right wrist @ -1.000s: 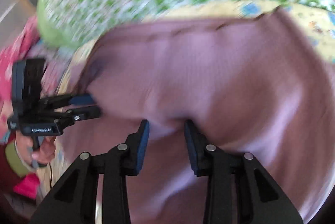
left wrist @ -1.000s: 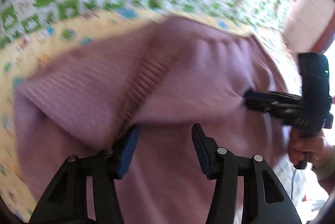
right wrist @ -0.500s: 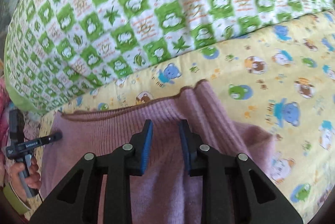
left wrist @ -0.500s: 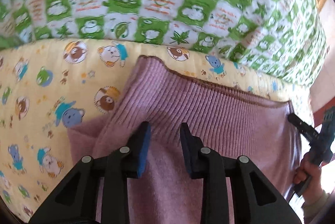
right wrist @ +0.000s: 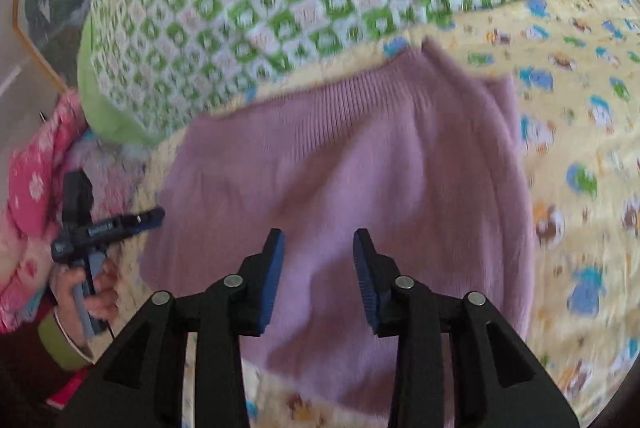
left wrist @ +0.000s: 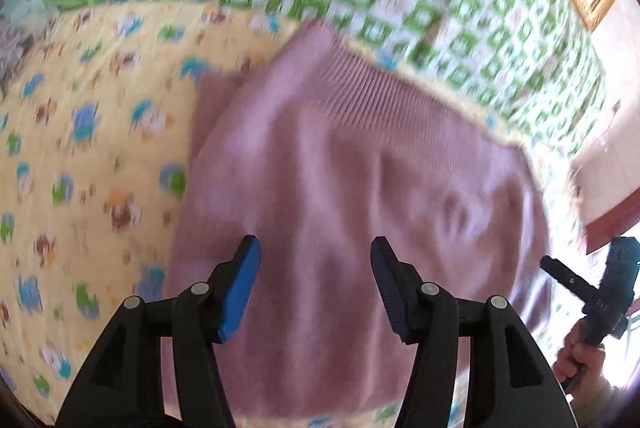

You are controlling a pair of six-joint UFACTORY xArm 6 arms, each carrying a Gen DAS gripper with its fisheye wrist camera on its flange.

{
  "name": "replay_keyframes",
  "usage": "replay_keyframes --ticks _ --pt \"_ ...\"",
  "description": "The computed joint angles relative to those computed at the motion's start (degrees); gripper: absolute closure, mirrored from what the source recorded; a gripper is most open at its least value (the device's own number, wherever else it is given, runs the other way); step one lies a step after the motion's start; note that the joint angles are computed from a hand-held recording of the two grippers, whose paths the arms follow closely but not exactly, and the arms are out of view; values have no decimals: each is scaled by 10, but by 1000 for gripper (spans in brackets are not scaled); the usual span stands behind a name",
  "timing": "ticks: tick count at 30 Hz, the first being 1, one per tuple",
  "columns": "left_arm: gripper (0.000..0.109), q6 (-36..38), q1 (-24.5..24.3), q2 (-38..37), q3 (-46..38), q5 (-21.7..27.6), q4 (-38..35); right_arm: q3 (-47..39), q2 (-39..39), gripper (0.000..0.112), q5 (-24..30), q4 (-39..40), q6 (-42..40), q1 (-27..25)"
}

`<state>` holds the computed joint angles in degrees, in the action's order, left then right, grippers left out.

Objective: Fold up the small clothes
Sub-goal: 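Open both grippers, release the hem and smooth the folded sweater flat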

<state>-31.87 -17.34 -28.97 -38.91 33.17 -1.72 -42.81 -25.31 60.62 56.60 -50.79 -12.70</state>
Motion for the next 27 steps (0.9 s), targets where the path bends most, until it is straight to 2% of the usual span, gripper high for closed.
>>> replay_keyframes --ticks 4,6,8,10,11,16,19,23,25,27 --pt "51 -13 19 -18 37 -2 -12 31 -4 76 -26 -62 41 -26" --pt "53 -22 36 -23 45 6 4 36 4 79 -30 -57 45 -53" --pt "58 2 51 -29 54 8 -25 38 5 79 -38 -62 52 -70" --pt "54 -19 58 -41 57 27 2 42 -4 77 -57 -77 74 -70" --pt "51 -31 60 -47 58 36 14 38 -3 77 -51 -73 82 -72" --pt "50 -31 71 -132 100 62 -17 29 -27 74 -18 -58 92 -79" --pt "42 -55 68 -187 124 90 -19 33 -50 71 -9 -47 95 -69" --pt "40 -113 44 -248 156 119 -9 28 -61 66 -7 -34 109 -29" --pt "39 -134 32 -269 175 125 -10 26 -63 66 -9 -29 112 -3" --pt "38 -147 25 -254 180 107 -23 21 -58 66 -16 -25 116 25"
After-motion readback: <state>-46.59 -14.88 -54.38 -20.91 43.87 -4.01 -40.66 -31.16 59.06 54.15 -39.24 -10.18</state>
